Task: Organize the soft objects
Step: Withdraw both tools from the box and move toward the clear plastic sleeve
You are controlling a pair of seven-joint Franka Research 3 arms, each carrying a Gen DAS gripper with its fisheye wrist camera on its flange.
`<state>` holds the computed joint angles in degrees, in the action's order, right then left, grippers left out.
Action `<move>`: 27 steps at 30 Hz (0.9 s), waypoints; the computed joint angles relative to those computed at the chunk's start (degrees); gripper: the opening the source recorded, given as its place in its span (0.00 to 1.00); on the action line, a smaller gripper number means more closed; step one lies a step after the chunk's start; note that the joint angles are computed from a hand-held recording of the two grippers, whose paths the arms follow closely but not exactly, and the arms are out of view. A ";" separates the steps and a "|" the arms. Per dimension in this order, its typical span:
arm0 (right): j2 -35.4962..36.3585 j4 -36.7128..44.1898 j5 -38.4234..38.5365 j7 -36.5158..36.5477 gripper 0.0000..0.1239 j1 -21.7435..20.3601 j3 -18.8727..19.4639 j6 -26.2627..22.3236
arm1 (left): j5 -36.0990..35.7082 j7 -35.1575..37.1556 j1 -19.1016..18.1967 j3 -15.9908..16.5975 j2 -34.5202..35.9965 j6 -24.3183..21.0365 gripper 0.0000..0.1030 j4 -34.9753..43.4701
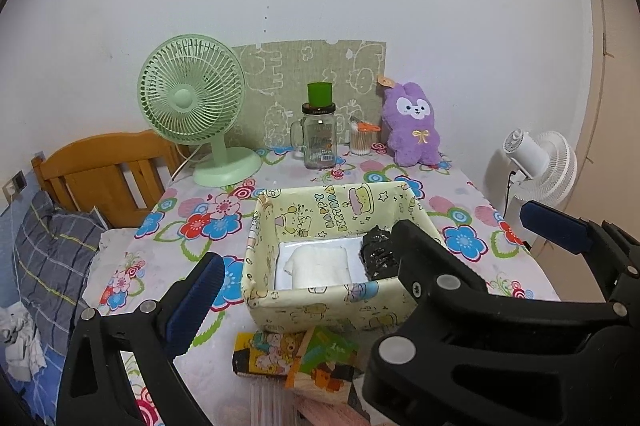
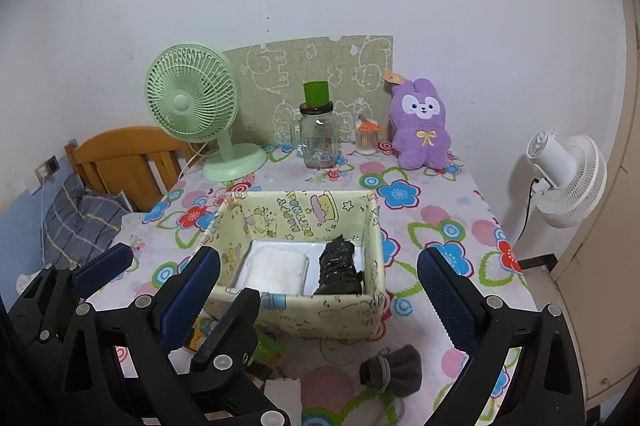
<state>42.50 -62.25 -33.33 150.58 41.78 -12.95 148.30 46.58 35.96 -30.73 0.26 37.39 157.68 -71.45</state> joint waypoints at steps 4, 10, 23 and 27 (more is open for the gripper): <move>-2.45 -3.57 -2.49 2.50 0.81 1.62 -1.28 0.86 | 1.45 -2.04 -0.36 0.49 -2.01 1.63 0.98 -2.97; -5.18 -7.11 -6.44 5.54 0.81 2.62 -1.07 0.61 | 4.90 -5.60 -0.99 1.05 -4.68 2.44 0.98 -6.71; -9.50 -13.23 -13.54 11.21 0.81 3.09 1.22 0.70 | 12.75 -14.10 -0.27 0.15 -9.79 5.00 0.97 -14.72; -10.64 -15.16 -15.68 13.18 0.81 3.29 1.82 1.03 | 16.00 -16.93 -0.07 -0.06 -11.21 5.21 0.97 -16.88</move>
<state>31.86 -77.41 -49.01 163.76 45.07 -11.13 149.32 62.59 19.03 -30.80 0.20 26.18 162.89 -88.32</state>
